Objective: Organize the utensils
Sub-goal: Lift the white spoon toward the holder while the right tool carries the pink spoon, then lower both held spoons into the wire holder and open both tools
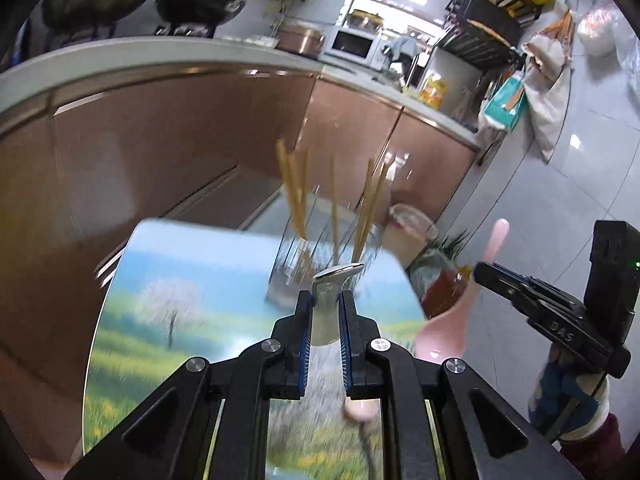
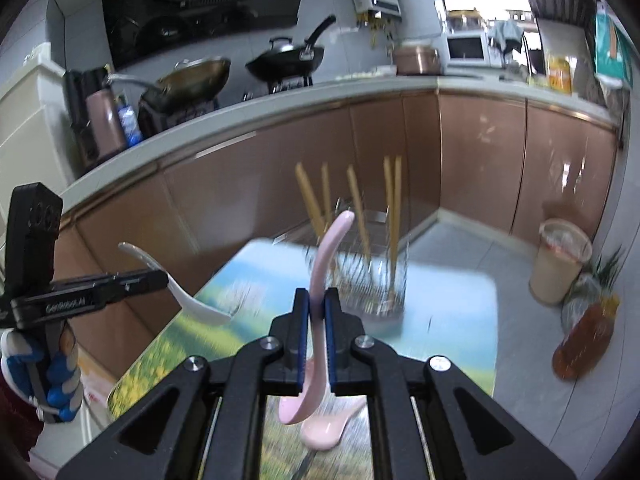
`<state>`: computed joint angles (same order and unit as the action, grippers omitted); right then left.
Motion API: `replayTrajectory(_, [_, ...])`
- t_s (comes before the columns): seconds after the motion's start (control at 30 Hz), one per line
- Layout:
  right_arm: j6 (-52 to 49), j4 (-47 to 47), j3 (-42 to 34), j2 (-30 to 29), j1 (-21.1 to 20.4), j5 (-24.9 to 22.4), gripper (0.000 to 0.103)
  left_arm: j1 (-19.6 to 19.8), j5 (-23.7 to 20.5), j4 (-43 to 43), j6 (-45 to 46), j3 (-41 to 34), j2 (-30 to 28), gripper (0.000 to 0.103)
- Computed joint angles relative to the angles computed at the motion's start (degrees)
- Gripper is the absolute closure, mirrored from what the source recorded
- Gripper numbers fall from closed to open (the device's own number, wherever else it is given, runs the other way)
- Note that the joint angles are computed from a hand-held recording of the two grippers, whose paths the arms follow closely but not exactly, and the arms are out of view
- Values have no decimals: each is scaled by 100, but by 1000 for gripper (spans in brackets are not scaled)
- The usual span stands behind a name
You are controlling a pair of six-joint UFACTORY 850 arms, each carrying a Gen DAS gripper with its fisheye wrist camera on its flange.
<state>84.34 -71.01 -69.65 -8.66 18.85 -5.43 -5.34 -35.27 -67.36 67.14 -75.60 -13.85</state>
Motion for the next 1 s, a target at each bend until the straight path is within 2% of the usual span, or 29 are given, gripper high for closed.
replayTrajectory(0.23, [598,-961,-1287,-950,-269,-205,96,-485,394,270,-469,-1308,-948,90])
replayTrajectory(0.37, [1160,-1908,-1779,-1458,-310,-620,96,-727,668,921,-1080,-2020,-1597,90])
replayTrajectory(0.47, [1113,-2081,-2083,-1831,-335,-766,96,-850,791,1432,-1566,-2389,-2022,90])
replayTrajectory(0.7, [1113,-2515,-2188,-2308,-284,-925,96,-915,926,1653,-1716,-2435,-2312,90])
replayTrajectory(0.9, [1444,-2816,-1979,-2388,-302,-799,96,-903,752,1857,-2088,-2637,-2545,91])
replayTrajectory(0.97, [1719,-3143,-1907,-2370,-294,-790,96,-891,727,1861,-2114,-2649,-2586,93])
replayTrajectory(1.0, [1703,-3153,-1908,-2375,-295,-795,96,-879,653,1882,-2150,-2682,-2617,98])
